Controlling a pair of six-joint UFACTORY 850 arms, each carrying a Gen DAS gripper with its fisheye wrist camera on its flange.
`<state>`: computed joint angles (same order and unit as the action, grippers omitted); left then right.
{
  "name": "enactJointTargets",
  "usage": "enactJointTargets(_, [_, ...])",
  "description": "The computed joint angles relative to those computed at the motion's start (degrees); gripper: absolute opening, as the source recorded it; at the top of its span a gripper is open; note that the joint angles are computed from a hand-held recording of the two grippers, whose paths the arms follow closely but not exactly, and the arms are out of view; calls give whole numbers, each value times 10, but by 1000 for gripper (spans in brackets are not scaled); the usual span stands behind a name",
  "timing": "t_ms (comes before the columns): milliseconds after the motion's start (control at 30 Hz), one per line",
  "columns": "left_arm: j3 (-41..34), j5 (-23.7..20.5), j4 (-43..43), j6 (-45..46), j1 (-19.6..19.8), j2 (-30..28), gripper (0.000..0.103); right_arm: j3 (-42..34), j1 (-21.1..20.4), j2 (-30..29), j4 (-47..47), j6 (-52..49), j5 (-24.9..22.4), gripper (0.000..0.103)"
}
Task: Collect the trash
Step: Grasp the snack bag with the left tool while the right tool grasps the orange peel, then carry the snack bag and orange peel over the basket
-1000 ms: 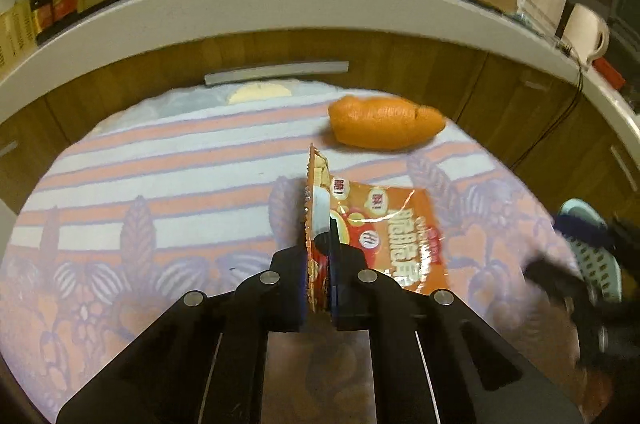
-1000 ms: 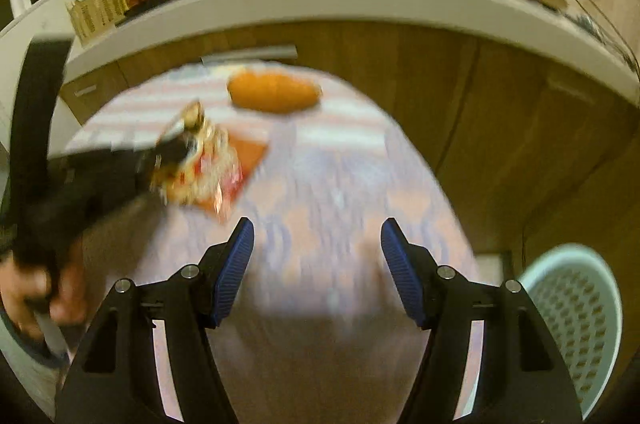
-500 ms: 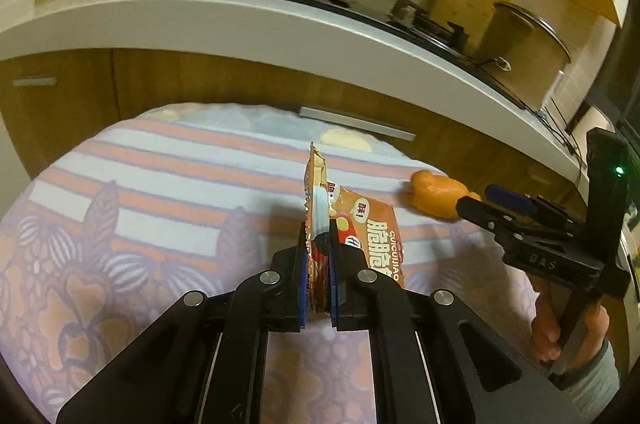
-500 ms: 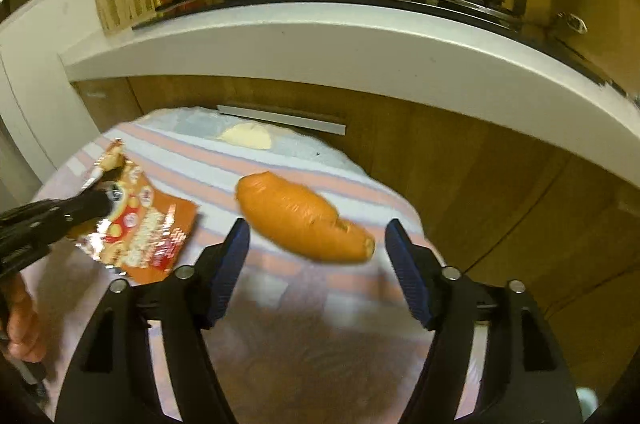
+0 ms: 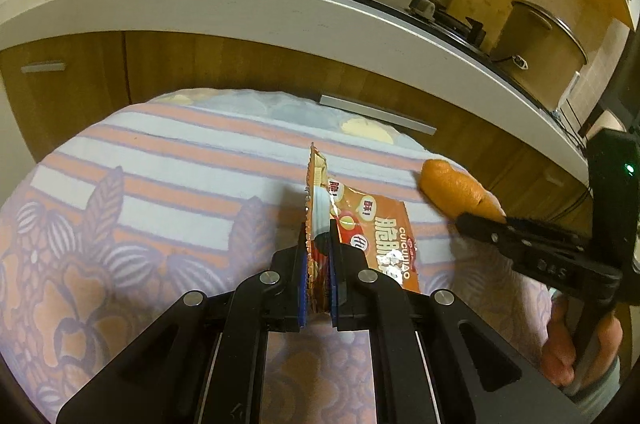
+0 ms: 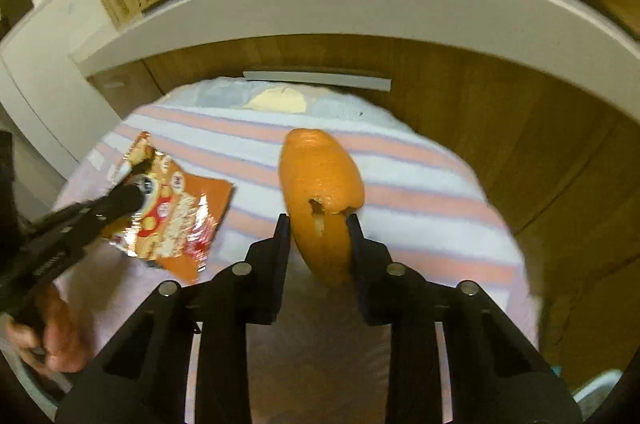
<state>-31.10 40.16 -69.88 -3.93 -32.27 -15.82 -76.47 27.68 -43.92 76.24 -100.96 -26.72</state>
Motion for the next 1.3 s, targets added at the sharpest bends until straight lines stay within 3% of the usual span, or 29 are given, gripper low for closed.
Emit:
enactJointTargets(200, [6, -2, 15, -22, 1, 3, 6, 11, 15, 6, 22, -8, 33, 26])
enactJointTargets(433, [6, -4, 27, -30, 3, 4, 6, -13, 30, -14, 54, -10, 52, 41])
enactJointTargets(500, [5, -5, 25, -25, 3, 3, 6, -10, 37, -13, 86, -38, 71, 41])
enactJointTargets(567, [4, -1, 20, -20, 0, 4, 6, -5, 38, -10, 119, -65, 76, 28])
enactJointTargets(667, [2, 8, 13, -9, -8, 7, 6, 13, 26, 3, 145, -91, 44, 18])
enactJointTargets(867, [-13, 42, -5, 36, -46, 29, 6, 97, -4, 80, 268, -233, 14, 17])
enactJointTargets(1133, [-43, 71, -32, 90, -105, 56, 6, 193, -72, 175, 337, -312, -49, 17])
enactJointTargets(1300, [-84, 75, -27, 115, -137, 41, 6, 247, -122, 219, 363, -340, -83, 17])
